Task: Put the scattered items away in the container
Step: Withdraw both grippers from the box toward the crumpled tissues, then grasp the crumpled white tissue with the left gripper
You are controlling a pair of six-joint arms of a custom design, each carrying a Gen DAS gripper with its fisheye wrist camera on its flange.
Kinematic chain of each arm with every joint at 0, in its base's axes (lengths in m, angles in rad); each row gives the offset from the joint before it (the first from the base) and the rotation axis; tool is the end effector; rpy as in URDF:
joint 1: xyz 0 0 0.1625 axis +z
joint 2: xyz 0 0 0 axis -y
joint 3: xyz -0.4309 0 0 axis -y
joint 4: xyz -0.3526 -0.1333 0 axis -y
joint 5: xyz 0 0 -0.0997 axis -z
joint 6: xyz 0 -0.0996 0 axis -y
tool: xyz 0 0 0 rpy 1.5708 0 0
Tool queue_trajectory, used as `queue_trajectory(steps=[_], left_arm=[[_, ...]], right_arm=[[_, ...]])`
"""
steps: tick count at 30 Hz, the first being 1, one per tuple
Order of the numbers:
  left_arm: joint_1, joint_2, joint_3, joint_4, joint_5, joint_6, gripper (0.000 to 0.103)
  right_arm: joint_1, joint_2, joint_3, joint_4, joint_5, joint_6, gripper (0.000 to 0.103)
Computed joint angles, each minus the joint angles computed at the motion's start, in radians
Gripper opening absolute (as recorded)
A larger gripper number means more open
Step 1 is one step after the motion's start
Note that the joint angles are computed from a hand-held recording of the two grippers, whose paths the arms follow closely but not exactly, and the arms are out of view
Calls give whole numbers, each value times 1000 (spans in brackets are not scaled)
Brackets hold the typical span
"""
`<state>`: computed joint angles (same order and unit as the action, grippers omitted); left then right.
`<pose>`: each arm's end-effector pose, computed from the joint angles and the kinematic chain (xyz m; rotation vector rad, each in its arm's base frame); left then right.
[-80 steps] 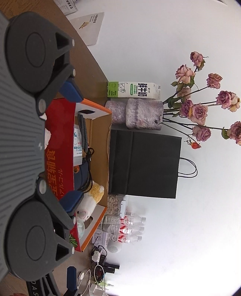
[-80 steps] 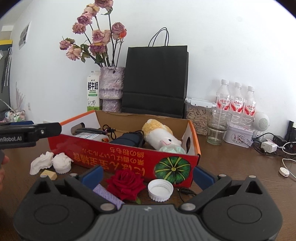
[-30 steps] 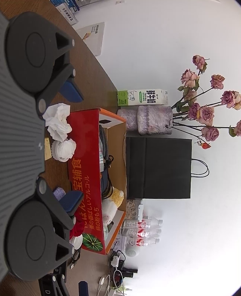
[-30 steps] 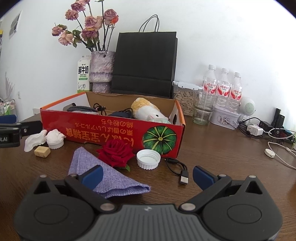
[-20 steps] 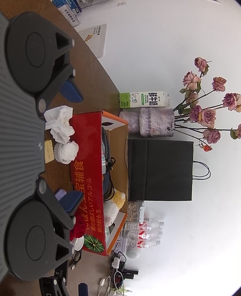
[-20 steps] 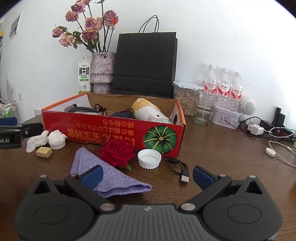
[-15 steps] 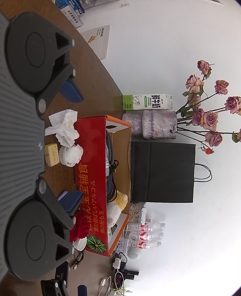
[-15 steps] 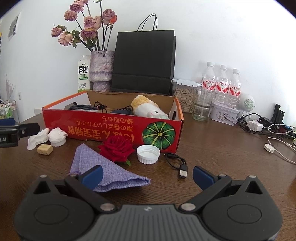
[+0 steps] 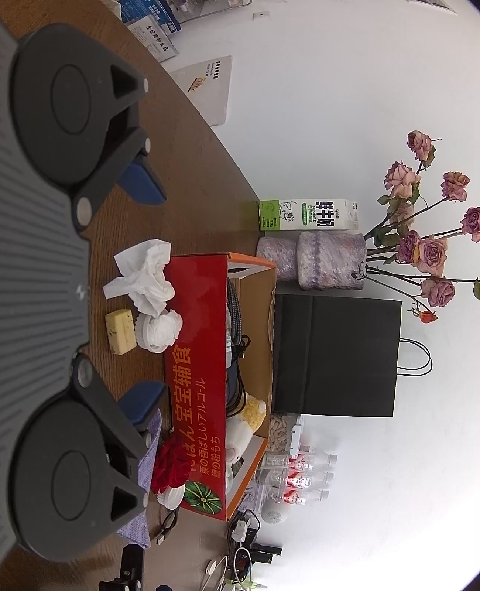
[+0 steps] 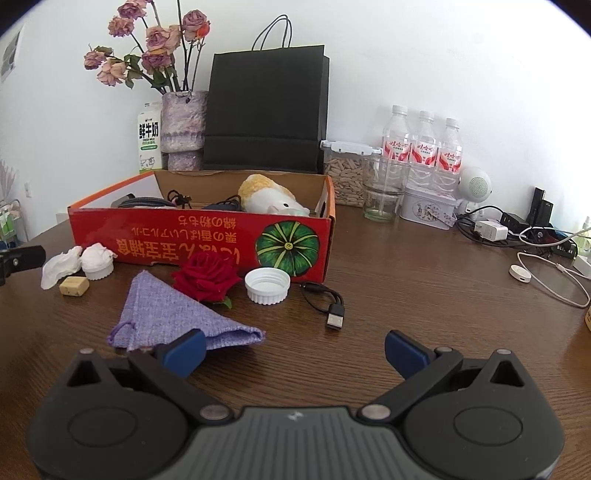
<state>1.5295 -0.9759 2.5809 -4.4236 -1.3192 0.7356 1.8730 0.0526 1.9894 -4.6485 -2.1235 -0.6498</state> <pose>0.1434 -0.3588 0.2309 0.6317 2.0591 -1.3596 0.1946 -0.3520 -0.1318 0.6926 -2.1198 1.1274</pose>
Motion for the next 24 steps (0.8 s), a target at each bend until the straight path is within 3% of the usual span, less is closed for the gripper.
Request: queue_trajectory(steps=[24], left_arm=[[-7, -18, -23, 44, 52, 11, 103]], right_arm=[[-38, -22, 34, -29, 11, -17, 103]])
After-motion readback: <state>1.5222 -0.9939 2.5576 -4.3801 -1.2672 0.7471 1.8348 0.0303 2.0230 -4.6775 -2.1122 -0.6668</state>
